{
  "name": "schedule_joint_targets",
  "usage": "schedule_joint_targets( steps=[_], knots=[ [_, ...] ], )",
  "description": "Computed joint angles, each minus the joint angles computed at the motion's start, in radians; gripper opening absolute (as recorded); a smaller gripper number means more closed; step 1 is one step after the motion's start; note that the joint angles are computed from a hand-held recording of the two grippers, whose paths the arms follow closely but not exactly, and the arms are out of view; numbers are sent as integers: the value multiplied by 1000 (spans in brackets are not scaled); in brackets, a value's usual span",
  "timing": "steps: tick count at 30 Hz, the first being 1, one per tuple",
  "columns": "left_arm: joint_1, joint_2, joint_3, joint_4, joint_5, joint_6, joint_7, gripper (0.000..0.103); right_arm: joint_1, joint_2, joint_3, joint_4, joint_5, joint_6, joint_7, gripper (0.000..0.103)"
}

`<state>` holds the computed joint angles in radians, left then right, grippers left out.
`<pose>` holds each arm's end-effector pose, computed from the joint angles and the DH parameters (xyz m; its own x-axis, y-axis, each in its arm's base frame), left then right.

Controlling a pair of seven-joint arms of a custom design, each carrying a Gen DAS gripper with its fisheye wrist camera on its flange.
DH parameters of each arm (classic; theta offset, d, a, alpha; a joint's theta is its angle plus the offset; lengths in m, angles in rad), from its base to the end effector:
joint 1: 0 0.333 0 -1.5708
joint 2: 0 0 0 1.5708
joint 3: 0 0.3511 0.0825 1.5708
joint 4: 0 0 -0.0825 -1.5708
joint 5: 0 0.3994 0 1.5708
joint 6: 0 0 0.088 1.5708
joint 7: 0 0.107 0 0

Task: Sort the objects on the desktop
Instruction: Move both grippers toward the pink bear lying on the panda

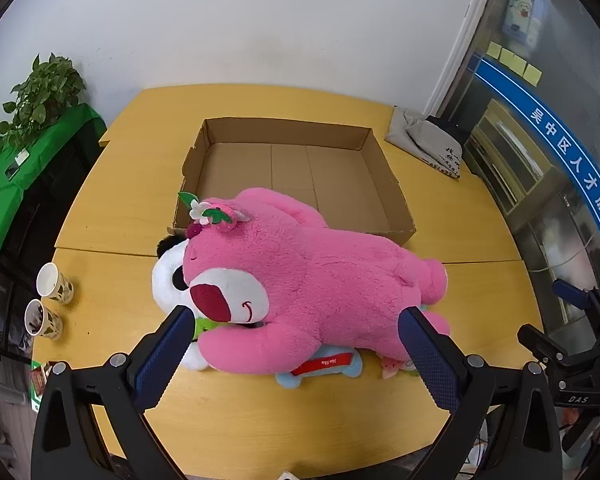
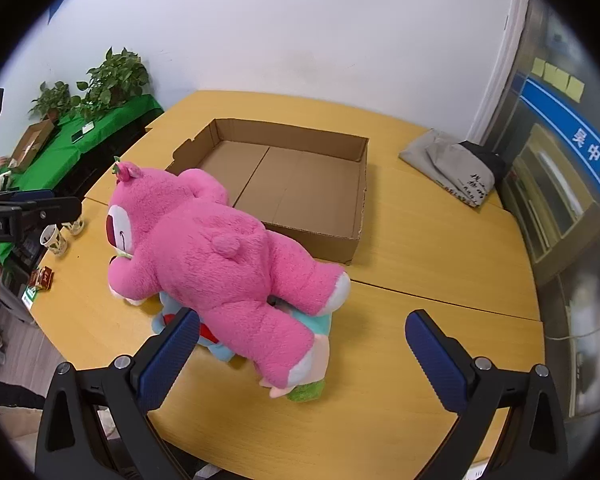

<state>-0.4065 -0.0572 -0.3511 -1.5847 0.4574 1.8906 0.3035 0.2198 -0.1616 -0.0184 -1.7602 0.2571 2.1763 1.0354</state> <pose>0.4380 -0.3796 0.7253 0.3765 -0.9115 0.1652 -0.7439 -0.4038 -0.5325 0.5457 0.1202 0.7238 0.5939 -0.8031 0.0478 -0.6355 -0.5047 -0.5843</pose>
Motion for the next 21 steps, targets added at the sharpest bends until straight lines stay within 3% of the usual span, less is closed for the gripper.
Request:
schedule_joint_targets(
  steps=[9, 14, 21],
  knots=[
    [-3, 7, 6, 28, -3, -48, -12, 103, -8, 55, 0, 51, 63, -54, -87, 103],
    [20, -6, 24, 2, -35, -8, 33, 103, -11, 83, 17, 79, 42, -64, -71, 103],
    [70, -23, 55, -43, -109, 68, 189, 103, -6, 109, 38, 107, 0, -51, -20, 103]
  ],
)
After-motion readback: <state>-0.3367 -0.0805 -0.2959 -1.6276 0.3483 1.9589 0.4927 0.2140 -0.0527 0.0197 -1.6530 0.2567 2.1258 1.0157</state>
